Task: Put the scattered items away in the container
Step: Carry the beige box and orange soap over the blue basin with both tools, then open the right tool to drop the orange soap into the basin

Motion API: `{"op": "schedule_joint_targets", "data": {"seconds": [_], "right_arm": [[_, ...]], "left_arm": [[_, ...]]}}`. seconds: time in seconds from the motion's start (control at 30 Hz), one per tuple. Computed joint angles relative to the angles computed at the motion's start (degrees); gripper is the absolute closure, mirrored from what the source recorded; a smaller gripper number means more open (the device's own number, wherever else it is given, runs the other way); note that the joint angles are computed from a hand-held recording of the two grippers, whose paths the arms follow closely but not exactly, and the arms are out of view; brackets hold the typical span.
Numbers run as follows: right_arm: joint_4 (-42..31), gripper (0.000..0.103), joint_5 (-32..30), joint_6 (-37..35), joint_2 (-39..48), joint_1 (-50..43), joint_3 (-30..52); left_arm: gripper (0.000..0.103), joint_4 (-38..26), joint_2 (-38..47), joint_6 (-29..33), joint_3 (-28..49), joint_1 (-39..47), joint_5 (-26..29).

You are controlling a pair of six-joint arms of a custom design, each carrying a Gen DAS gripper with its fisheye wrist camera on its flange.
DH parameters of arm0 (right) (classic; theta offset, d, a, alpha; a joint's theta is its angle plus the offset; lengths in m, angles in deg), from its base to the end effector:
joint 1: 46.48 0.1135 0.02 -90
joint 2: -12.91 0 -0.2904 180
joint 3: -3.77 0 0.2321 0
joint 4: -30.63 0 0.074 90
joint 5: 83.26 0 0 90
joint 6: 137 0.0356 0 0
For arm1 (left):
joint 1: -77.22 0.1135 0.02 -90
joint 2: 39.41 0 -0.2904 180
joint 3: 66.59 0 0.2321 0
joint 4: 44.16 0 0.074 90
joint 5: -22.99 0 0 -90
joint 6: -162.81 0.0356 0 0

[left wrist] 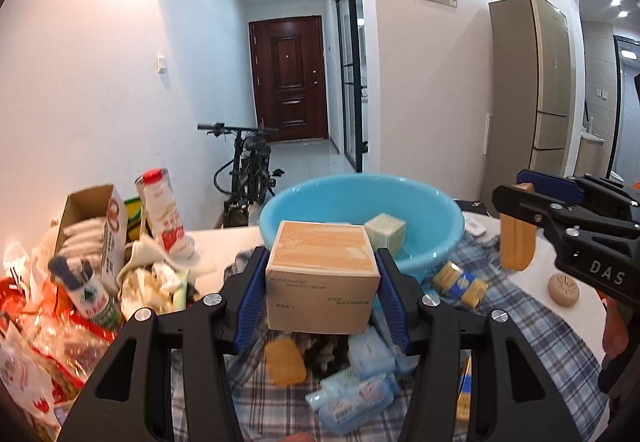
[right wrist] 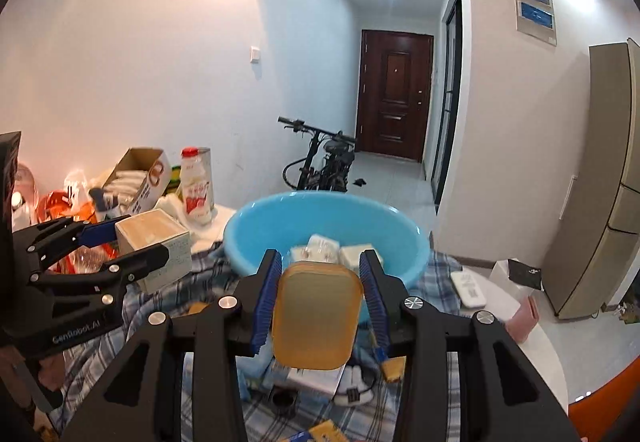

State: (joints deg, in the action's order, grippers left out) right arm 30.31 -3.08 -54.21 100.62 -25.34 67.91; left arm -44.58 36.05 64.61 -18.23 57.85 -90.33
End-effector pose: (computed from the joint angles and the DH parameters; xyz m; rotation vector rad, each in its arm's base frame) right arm 0.2971 0.1214 0.2667 -0.5961 1.9049 0.3272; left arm 0.2389 -0.0691 0.2396 -0.0544 2.0100 0.1115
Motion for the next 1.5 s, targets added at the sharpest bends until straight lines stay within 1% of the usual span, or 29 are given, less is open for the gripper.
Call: {"op": "schedule_joint_targets", "data": {"seconds": [0.23,0.5,0.63,0.83,0.97,1.07,1.17,1.5], "right_arm": [[-2.8,0.06,1.2,0.9,4.4,0.3,8.1],[-4.6,0.06,3.1,2.4,12.2,0.7,17.2],[-5.6,0.06,4.5,2.9,17.8,1.2,22.4],[-8.8,0.06,4.7,4.4,24.8,1.0,30.9],[-7.9,0.06,4.7,4.9,27.1,0.9,32.0],[-9.6,0.06,3.9,4.8,29.2,0.7,34.4],[-8.9,0.06,4.5,4.2,29.2,0.9,33.8],[-9.2,0.06,4.9,3.6,29.6,1.5,34.4]], "left_arm": [[0.052,-0.5,3.1,0.9,6.5,1.7,2.0],[0.052,1.8,11.9,1.7,13.9,5.6,3.9],[0.052,1.5,16.5,1.0,17.7,8.3,7.5],[0.052,1.5,22.9,0.9,22.3,9.8,8.6],[0.052,0.3,25.7,1.7,24.2,10.1,8.2],[0.052,0.1,26.3,1.3,24.4,10.3,8.9],[0.052,0.5,26.6,2.1,24.7,9.9,7.2],[0.052,0.6,27.0,2.8,25.0,9.3,7.2]]}}
